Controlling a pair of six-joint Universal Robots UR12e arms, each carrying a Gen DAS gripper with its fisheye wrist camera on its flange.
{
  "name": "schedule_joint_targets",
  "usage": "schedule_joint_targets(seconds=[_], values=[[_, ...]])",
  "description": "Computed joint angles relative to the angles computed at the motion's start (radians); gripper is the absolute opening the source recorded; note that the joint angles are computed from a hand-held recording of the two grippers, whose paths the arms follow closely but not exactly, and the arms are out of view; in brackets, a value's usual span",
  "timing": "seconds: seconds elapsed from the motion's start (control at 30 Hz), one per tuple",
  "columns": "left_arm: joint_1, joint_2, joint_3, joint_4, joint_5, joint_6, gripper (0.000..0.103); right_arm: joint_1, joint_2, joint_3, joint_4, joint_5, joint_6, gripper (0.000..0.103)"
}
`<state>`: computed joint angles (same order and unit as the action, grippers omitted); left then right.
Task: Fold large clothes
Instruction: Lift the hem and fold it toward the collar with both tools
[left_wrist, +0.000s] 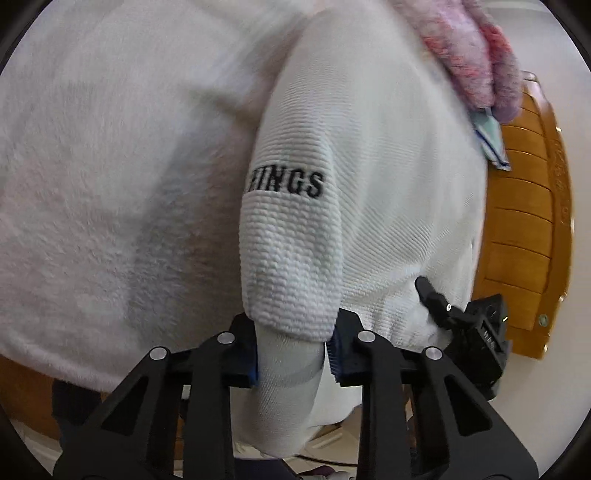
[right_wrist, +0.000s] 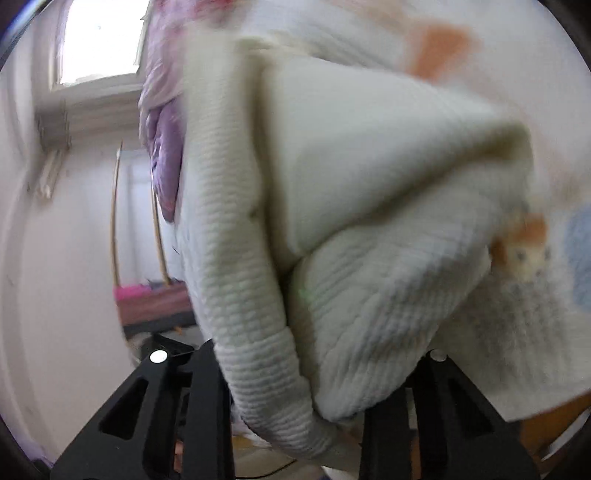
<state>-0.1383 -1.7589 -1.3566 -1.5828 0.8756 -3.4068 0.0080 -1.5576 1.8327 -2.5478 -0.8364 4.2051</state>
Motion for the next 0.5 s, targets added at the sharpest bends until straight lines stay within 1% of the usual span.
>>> schedule_joint_targets(seconds=[0.03,0.1,0.17,0.2,0.27,0.3,0.37,0.4,0.43,0.47,0.5], values=[[0.007,0.005,0.009,0.007,-0.018,0.005,0.025,0.005,0.007,-0.047,0.051,-0.016,-0.044,0.026],[0.021,0.012,0.031,0.019,-0.048,0.005,0.025,0.017,0.029,-0.142,0.123,-0.043,-0.115,0.026],[0.045,0.011,0.072,0.024,-0.074,0.025,0.025,0.030,0.055,-0.221,0.164,-0.054,-0.168,0.026],[0.054,0.012,0.084,0.027,-0.082,0.030,0.025,0.044,0.078,-0.281,0.187,-0.068,-0.191,0.026],[0.071,0.006,0.120,0.037,-0.101,0.029,0.025,0.071,0.120,-0.368,0.201,-0.086,-0.208,0.026],[0.093,0.003,0.140,0.039,-0.114,0.039,0.025,0.083,0.140,-0.404,0.202,-0.095,-0.214,0.026],[0.119,-0.004,0.175,0.046,-0.129,0.039,0.025,0.112,0.180,-0.477,0.189,-0.097,-0.222,0.026],[0.150,0.000,0.182,0.042,-0.138,0.051,0.025,0.134,0.215,-0.529,0.183,-0.099,-0.217,0.026],[0.171,0.001,0.194,0.038,-0.138,0.056,0.025,0.146,0.232,-0.552,0.178,-0.094,-0.219,0.026],[0.194,0.005,0.198,0.037,-0.133,0.063,0.025,0.170,0.271,-0.602,0.169,-0.092,-0.215,0.026],[0.218,0.001,0.215,0.038,-0.110,0.076,0.025,0.194,0.308,-0.648,0.162,-0.089,-0.212,0.026]])
